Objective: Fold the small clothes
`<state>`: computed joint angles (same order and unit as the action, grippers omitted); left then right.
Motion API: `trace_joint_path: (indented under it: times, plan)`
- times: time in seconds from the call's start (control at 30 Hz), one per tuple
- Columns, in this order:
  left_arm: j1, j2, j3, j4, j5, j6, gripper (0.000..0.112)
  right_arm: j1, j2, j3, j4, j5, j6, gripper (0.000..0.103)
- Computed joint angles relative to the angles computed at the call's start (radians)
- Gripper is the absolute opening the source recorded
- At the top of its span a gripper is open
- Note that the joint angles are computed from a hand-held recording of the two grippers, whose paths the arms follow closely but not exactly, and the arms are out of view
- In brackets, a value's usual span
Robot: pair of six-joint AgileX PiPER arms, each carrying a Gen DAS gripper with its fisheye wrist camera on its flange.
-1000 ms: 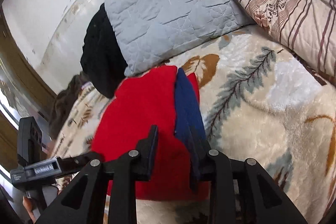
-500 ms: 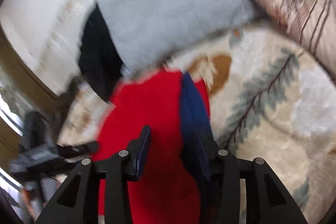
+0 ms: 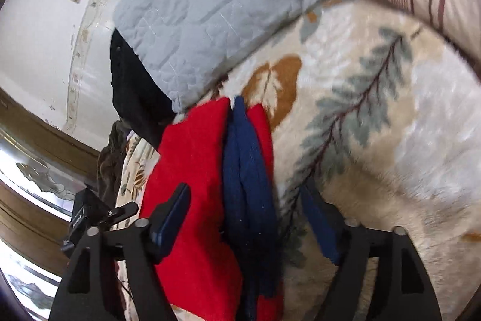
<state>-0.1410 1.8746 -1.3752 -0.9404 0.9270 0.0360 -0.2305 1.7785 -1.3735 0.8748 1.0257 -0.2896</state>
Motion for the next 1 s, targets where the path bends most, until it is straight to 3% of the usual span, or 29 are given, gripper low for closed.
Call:
trace_joint_path:
  times: [0.17, 0.23, 0.47, 0.53, 0.57, 0.7, 0.87, 1.0]
  plan:
    - [-0.015, 0.035, -0.016, -0.036, 0.001, 0.016, 0.087, 0.016, 0.054, 0.024, 0.111, 0.011, -0.069, 0.088]
    - [-0.007, 0.052, -0.022, -0.062, 0.004, 0.021, 0.087, 0.005, 0.101, 0.008, 0.231, 0.084, -0.144, 0.091]
    - [-0.008, 0.056, -0.008, -0.097, -0.022, 0.027, 0.088, 0.071, 0.165, -0.107, 0.134, 0.102, -0.124, 0.092]
    - [-0.012, 0.048, 0.006, -0.115, -0.037, 0.045, 0.087, 0.077, 0.156, -0.107, 0.12, 0.1, -0.129, 0.08]
    - [-0.014, 0.045, 0.009, -0.119, -0.041, 0.051, 0.085, 0.08, 0.141, -0.093, 0.119, 0.094, -0.146, 0.067]
    - [-0.007, 0.019, 0.036, -0.135, -0.043, 0.108, 0.066, 0.067, 0.094, -0.024, 0.169, 0.07, -0.245, 0.05]
    - [0.002, -0.026, 0.06, -0.139, -0.043, 0.137, 0.061, 0.084, 0.034, 0.02, 0.184, 0.019, -0.227, 0.045]
    - [-0.006, -0.094, 0.077, -0.072, -0.057, 0.098, 0.061, 0.133, -0.026, 0.016, 0.09, -0.018, -0.143, 0.043]
